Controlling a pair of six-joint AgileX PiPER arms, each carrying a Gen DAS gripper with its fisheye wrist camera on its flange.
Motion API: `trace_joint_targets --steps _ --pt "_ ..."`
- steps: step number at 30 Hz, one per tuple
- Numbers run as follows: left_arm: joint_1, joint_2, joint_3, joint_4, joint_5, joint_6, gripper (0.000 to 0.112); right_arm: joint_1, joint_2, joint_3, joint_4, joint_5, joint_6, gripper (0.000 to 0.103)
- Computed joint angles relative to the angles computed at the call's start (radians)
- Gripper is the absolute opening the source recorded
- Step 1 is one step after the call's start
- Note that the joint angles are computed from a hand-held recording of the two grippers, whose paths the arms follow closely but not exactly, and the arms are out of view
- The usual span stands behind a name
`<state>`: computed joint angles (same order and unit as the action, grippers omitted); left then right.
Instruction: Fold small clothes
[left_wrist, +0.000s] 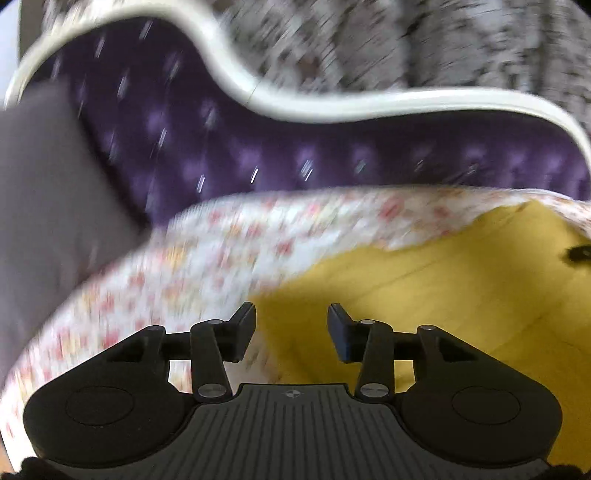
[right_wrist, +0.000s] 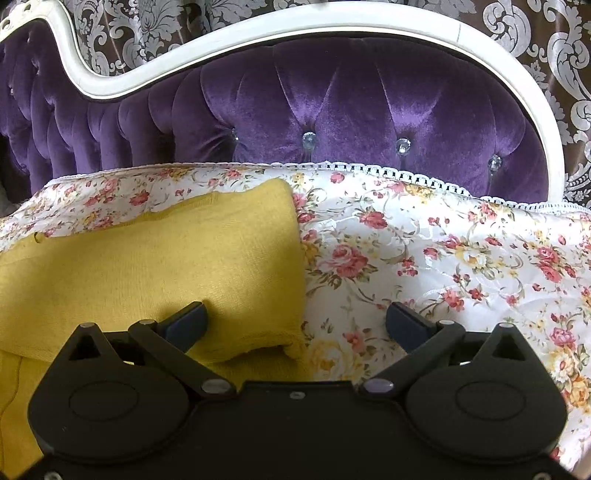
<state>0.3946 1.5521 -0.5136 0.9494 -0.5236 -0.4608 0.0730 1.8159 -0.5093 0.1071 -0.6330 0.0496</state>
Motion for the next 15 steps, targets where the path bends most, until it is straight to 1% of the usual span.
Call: trace_joint_targets --steps 1,4,5,6,7,8,9,10,12,13,15 --pt "-0.005 0.012 -0.016 0.007 0.026 -0.027 0.041 0.001 0.001 0.001 0.001 -0.002 0.003 0.102" --pt "-0.02 0.028 -0.021 0.05 0.034 -0.043 0.043 -0.003 0.004 0.002 -0.011 -0.008 0.016 0.102" --pt "-0.044 0.037 -0.031 0.065 0.063 -0.049 0.044 -0.004 0.005 0.001 -0.015 -0.007 0.019 0.102" --pt "-0.079 0.051 -0.044 0.059 0.114 -0.046 0.045 -0.007 0.005 0.001 -0.021 -0.006 0.024 0.102" --pt "-0.099 0.072 -0.055 0.021 0.14 -0.015 0.046 -0.006 0.005 0.001 -0.022 -0.005 0.028 0.102" --pt "-0.084 0.077 -0.049 0.008 0.126 -0.005 0.048 -0.01 0.004 0.0 -0.032 -0.001 0.037 0.102" --pt "-0.081 0.075 -0.053 0.017 0.129 -0.034 0.05 -0.013 0.002 -0.001 -0.038 0.005 0.042 0.102" --pt "-0.072 0.064 -0.052 0.065 0.135 -0.098 0.05 -0.015 -0.002 -0.002 -0.043 0.013 0.043 0.102" --pt "-0.041 0.019 -0.044 0.212 0.124 -0.257 0.05 -0.014 -0.027 0.004 -0.039 0.038 0.025 0.102" --pt "-0.015 -0.008 -0.034 0.288 0.099 -0.326 0.051 -0.009 -0.046 0.013 -0.023 0.049 0.003 0.102" --pt "0.052 -0.079 -0.003 0.431 0.04 -0.449 0.055 0.004 -0.109 0.06 -0.008 0.053 -0.019 0.102"
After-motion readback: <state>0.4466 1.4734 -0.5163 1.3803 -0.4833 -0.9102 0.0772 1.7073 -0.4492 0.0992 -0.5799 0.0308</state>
